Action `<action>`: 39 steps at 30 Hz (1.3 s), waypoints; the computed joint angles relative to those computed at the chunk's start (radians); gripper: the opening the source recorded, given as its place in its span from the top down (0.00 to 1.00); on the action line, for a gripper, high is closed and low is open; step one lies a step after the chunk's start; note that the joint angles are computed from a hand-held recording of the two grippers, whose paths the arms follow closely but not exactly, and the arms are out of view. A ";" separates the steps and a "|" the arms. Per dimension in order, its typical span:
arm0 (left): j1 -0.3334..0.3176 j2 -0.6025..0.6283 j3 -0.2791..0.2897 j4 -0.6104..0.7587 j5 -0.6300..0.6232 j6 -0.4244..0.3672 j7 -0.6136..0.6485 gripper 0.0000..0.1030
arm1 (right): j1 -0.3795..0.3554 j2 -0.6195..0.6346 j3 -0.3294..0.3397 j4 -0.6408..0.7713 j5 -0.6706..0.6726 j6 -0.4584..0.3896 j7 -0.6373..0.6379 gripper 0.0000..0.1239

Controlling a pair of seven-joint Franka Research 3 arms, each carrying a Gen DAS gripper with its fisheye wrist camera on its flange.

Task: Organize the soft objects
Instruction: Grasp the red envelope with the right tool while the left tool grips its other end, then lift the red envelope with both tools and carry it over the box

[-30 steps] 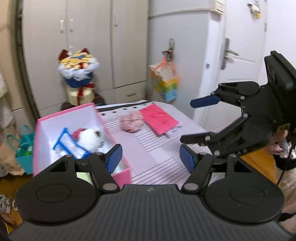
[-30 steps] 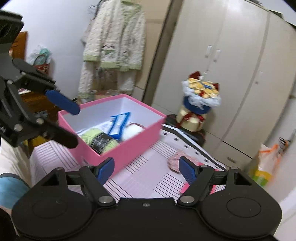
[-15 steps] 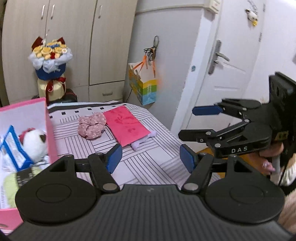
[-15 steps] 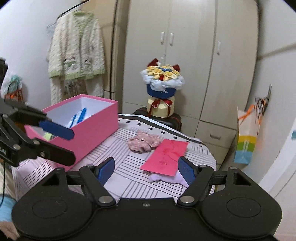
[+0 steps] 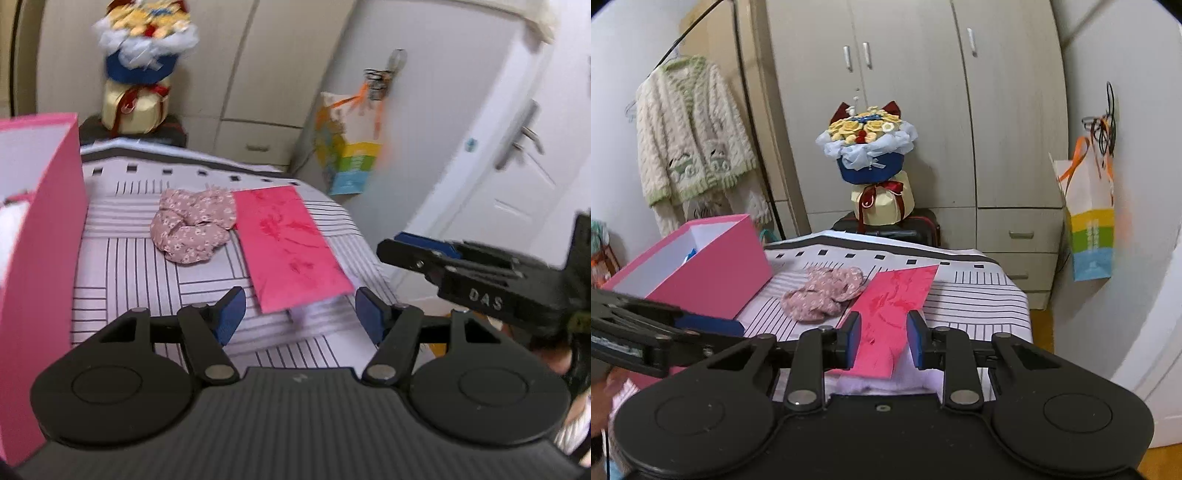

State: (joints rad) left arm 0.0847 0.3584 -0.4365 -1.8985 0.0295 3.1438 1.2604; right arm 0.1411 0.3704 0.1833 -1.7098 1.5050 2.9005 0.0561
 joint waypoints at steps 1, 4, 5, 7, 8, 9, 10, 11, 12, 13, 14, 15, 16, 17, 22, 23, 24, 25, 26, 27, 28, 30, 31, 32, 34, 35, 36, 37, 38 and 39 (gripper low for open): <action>-0.027 0.020 0.028 0.025 -0.001 -0.004 -0.026 0.41 | -0.002 0.020 0.003 0.021 0.014 -0.003 -0.009 0.75; -0.087 0.077 0.095 0.087 0.010 0.001 -0.096 0.45 | 0.001 0.080 -0.001 0.078 -0.041 -0.015 0.072 0.75; -0.066 0.096 0.073 0.098 0.007 0.010 -0.099 0.46 | 0.002 0.098 0.000 0.092 -0.069 -0.012 0.109 0.75; -0.081 0.117 0.094 0.114 0.014 0.030 -0.136 0.48 | -0.006 0.122 0.008 0.111 -0.114 -0.010 0.171 0.75; -0.106 0.123 0.125 0.121 0.026 0.042 -0.161 0.48 | -0.014 0.130 0.015 0.116 -0.130 -0.017 0.194 0.75; -0.137 0.128 0.163 0.131 0.039 0.045 -0.189 0.49 | -0.023 0.139 0.022 0.124 -0.146 -0.028 0.217 0.75; -0.166 0.137 0.198 0.147 0.051 0.043 -0.217 0.50 | -0.031 0.150 0.026 0.135 -0.166 -0.039 0.241 0.74; -0.181 0.148 0.217 0.162 0.061 0.039 -0.239 0.51 | -0.033 0.161 0.028 0.145 -0.189 -0.043 0.270 0.74; -0.183 0.161 0.218 0.183 0.068 0.020 -0.256 0.53 | -0.035 0.170 0.032 0.153 -0.211 -0.042 0.296 0.74; -0.179 0.175 0.213 0.210 0.071 -0.021 -0.271 0.54 | -0.030 0.179 0.026 0.162 -0.251 -0.045 0.342 0.74; -0.179 0.184 0.212 0.235 0.074 -0.070 -0.282 0.54 | -0.028 0.186 0.024 0.167 -0.284 -0.047 0.382 0.74; -0.188 0.192 0.220 0.252 0.082 -0.092 -0.292 0.55 | -0.034 0.192 0.031 0.170 -0.299 -0.050 0.409 0.74; -0.183 0.199 0.212 0.259 0.083 -0.096 -0.295 0.55 | -0.046 0.196 0.042 0.172 -0.306 -0.057 0.427 0.74; -0.175 0.207 0.199 0.270 0.080 -0.116 -0.294 0.55 | -0.055 0.198 0.050 0.172 -0.314 -0.065 0.444 0.74; -0.149 0.242 0.164 0.281 0.042 -0.106 -0.324 0.55 | -0.068 0.216 0.068 0.180 -0.373 -0.061 0.515 0.73; -0.139 0.246 0.152 0.276 0.036 -0.088 -0.325 0.55 | -0.075 0.217 0.075 0.180 -0.375 -0.061 0.515 0.73; -0.134 0.249 0.146 0.273 0.035 -0.078 -0.324 0.55 | -0.082 0.218 0.083 0.180 -0.374 -0.062 0.509 0.73; -0.128 0.249 0.139 0.269 0.033 -0.069 -0.326 0.59 | -0.088 0.218 0.090 0.179 -0.373 -0.062 0.501 0.73; -0.103 0.254 0.109 0.265 0.027 -0.060 -0.314 0.61 | -0.092 0.218 0.095 0.178 -0.372 -0.062 0.494 0.72; -0.071 0.265 0.068 0.267 0.019 -0.056 -0.294 0.67 | -0.095 0.219 0.100 0.176 -0.369 -0.059 0.483 0.72; -0.035 0.277 0.022 0.266 0.005 -0.050 -0.276 0.70 | -0.098 0.218 0.107 0.173 -0.362 -0.050 0.467 0.73; 0.014 0.294 -0.043 0.265 -0.013 -0.046 -0.246 0.73 | -0.114 0.216 0.134 0.161 -0.320 -0.027 0.399 0.79; 0.020 0.292 -0.050 0.259 -0.017 -0.042 -0.241 0.73 | -0.121 0.214 0.143 0.157 -0.297 -0.020 0.373 0.80; 0.020 0.288 -0.050 0.252 -0.017 -0.037 -0.239 0.73 | -0.125 0.211 0.149 0.153 -0.273 -0.018 0.354 0.81; 0.026 0.278 -0.057 0.237 -0.018 -0.031 -0.232 0.73 | -0.127 0.203 0.151 0.145 -0.235 -0.012 0.321 0.82; 0.035 0.274 -0.069 0.228 -0.021 -0.026 -0.228 0.73 | -0.128 0.198 0.153 0.140 -0.210 -0.011 0.306 0.82; 0.045 0.273 -0.082 0.221 -0.022 -0.024 -0.221 0.73 | -0.127 0.191 0.149 0.135 -0.193 -0.016 0.302 0.83; 0.061 0.272 -0.101 0.213 -0.025 -0.022 -0.213 0.73 | -0.123 0.185 0.142 0.128 -0.181 -0.020 0.301 0.83; 0.078 0.268 -0.120 0.199 -0.028 -0.019 -0.206 0.73 | -0.119 0.177 0.135 0.121 -0.170 -0.026 0.301 0.83; 0.095 0.262 -0.138 0.182 -0.029 -0.008 -0.197 0.73 | -0.116 0.167 0.129 0.110 -0.157 -0.029 0.297 0.83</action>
